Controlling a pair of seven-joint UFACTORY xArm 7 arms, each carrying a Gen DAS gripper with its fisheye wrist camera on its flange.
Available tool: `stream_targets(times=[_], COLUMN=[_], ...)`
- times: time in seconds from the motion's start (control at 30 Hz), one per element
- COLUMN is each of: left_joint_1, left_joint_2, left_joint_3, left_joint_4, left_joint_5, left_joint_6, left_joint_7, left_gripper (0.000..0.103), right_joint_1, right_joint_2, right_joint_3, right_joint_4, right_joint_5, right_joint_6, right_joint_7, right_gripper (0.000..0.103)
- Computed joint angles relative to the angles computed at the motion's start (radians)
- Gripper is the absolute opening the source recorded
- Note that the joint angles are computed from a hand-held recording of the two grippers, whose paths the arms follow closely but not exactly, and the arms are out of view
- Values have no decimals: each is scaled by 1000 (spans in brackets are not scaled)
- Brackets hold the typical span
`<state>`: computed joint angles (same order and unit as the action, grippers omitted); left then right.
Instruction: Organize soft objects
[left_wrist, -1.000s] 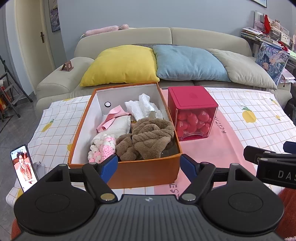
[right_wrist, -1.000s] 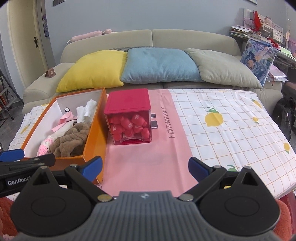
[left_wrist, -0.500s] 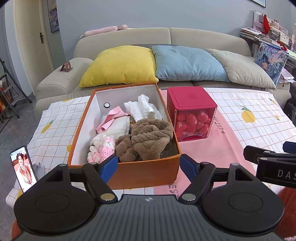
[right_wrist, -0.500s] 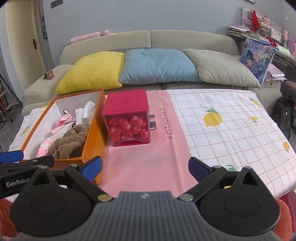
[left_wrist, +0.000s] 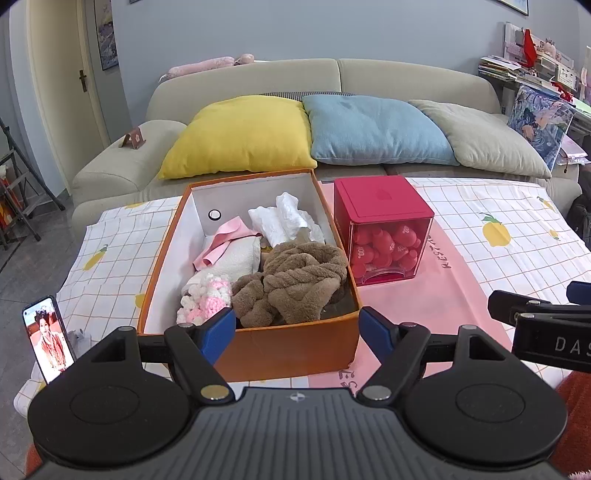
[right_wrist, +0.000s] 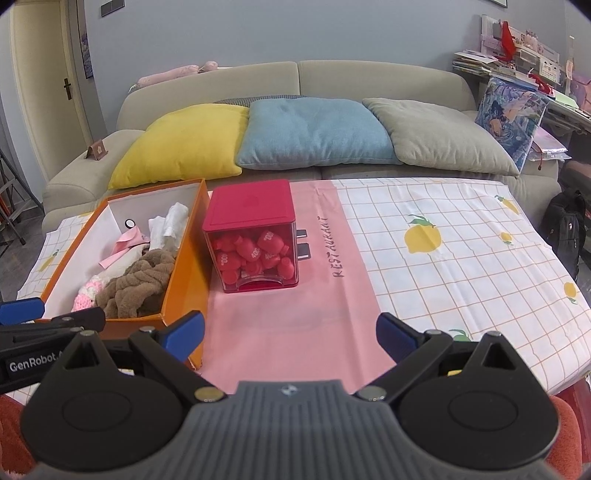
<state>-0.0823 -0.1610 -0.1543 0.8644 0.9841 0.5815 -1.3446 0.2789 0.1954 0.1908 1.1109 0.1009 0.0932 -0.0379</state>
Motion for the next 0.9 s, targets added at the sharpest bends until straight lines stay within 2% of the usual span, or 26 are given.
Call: stream_targets(times=[0.4, 0.9], left_joint_1=[6, 3], left_joint_2=[1, 0], left_joint_3=[2, 2], left_joint_4=[9, 10], left_joint_5=[17, 5], left_joint_6=[-14, -19], left_joint_7=[-19, -8], left_gripper=[89, 86], right_joint_1=[19, 15], right_joint_2=[-4, -1], right_joint_3=[-29, -31], right_joint_4=[-3, 4], right_joint_5=[-56, -76], right_joint_6=[-39, -35], right_joint_7=[51, 72], right_gripper=[97, 98])
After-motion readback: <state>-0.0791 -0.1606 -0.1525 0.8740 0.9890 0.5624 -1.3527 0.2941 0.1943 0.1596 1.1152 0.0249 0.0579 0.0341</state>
